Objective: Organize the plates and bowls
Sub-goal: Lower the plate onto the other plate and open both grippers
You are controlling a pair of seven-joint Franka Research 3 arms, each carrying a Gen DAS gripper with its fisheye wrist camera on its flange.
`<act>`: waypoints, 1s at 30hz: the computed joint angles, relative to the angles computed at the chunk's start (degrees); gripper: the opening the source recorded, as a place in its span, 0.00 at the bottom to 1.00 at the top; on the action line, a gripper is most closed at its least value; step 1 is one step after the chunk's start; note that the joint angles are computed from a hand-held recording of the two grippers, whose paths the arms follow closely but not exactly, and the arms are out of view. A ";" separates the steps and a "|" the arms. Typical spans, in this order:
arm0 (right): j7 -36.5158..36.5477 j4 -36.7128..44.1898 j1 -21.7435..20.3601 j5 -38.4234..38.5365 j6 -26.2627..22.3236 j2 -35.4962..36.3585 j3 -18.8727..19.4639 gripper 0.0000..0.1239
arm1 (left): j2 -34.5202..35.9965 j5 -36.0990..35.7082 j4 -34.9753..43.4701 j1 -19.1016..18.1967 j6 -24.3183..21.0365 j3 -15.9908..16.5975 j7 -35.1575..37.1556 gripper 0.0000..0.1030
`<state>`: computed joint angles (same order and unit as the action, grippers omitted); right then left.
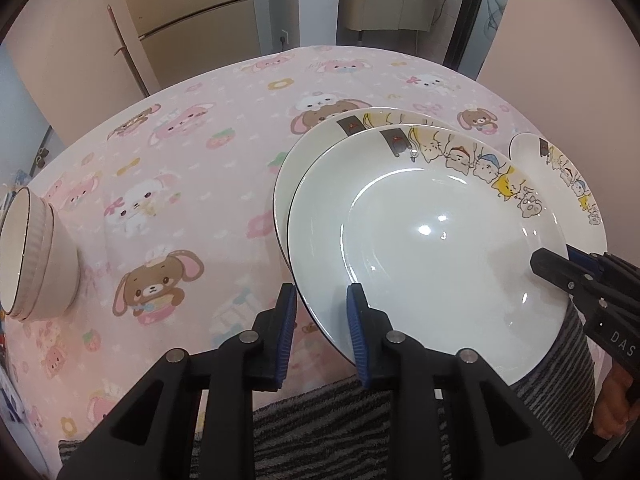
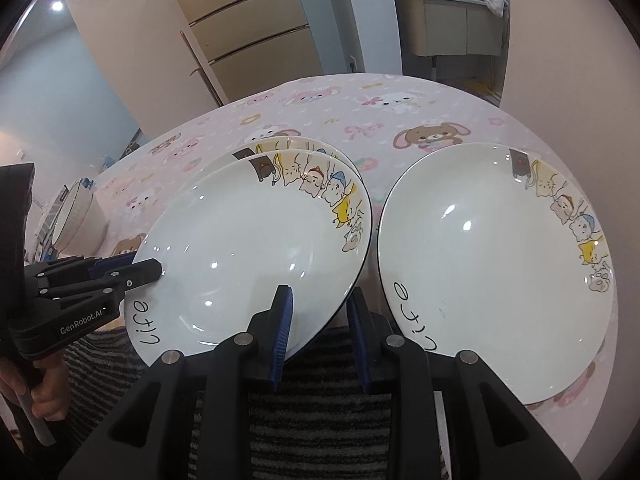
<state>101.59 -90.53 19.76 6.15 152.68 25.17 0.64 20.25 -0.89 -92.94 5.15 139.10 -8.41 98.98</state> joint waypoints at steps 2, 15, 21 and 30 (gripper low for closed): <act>0.15 -0.97 0.43 -0.79 0.80 -0.71 -0.40 0.23 | -0.14 -0.50 0.09 0.23 -0.69 -0.23 0.56 0.23; 5.99 0.32 2.96 -8.71 2.35 0.75 -3.30 0.19 | -0.27 1.82 -0.64 -0.74 0.88 0.50 -1.10 0.23; 3.96 1.41 1.39 -5.75 2.34 1.92 -1.41 0.18 | 0.52 1.85 0.12 -0.44 1.06 0.36 -1.59 0.23; 5.09 2.36 2.97 -7.53 1.86 2.91 -2.87 0.19 | 0.74 1.77 0.08 -0.33 1.61 0.04 -0.83 0.24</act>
